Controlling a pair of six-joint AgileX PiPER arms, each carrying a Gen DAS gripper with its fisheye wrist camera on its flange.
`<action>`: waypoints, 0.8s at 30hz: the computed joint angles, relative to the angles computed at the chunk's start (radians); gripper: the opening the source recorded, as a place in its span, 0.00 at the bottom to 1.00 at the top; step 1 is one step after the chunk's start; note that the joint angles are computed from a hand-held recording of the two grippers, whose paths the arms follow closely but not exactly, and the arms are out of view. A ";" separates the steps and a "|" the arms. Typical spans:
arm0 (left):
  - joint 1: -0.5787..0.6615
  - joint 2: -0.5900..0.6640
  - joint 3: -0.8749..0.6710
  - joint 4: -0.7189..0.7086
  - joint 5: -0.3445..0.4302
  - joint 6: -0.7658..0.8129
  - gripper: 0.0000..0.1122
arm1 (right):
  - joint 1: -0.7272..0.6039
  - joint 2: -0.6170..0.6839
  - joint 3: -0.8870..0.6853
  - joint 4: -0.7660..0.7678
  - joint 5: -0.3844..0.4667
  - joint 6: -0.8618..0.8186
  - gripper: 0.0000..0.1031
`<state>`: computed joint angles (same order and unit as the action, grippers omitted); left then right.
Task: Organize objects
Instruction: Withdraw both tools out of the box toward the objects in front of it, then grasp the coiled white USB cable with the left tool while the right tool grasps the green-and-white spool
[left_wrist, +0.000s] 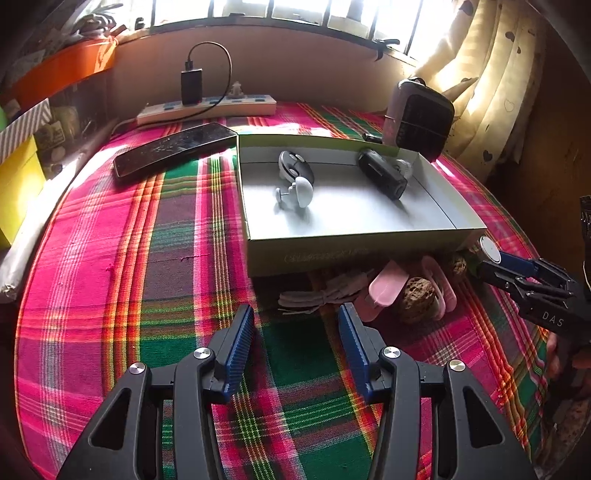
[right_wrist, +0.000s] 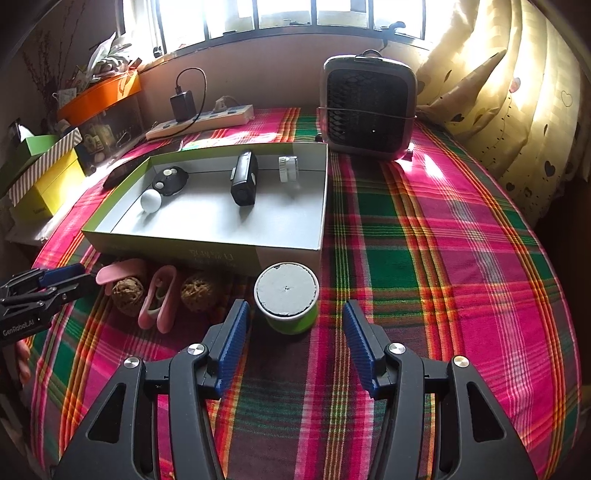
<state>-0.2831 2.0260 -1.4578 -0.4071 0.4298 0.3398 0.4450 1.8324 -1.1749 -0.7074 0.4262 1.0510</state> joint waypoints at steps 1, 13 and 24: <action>-0.003 0.005 -0.009 0.024 0.003 -0.016 0.42 | -0.003 0.005 -0.006 0.013 0.003 -0.016 0.56; -0.042 0.052 -0.090 0.217 0.027 -0.066 0.44 | -0.025 0.060 -0.075 0.085 0.035 -0.133 0.56; -0.030 0.029 -0.058 -0.020 0.067 0.185 0.44 | -0.032 0.076 -0.100 0.097 0.049 -0.158 0.56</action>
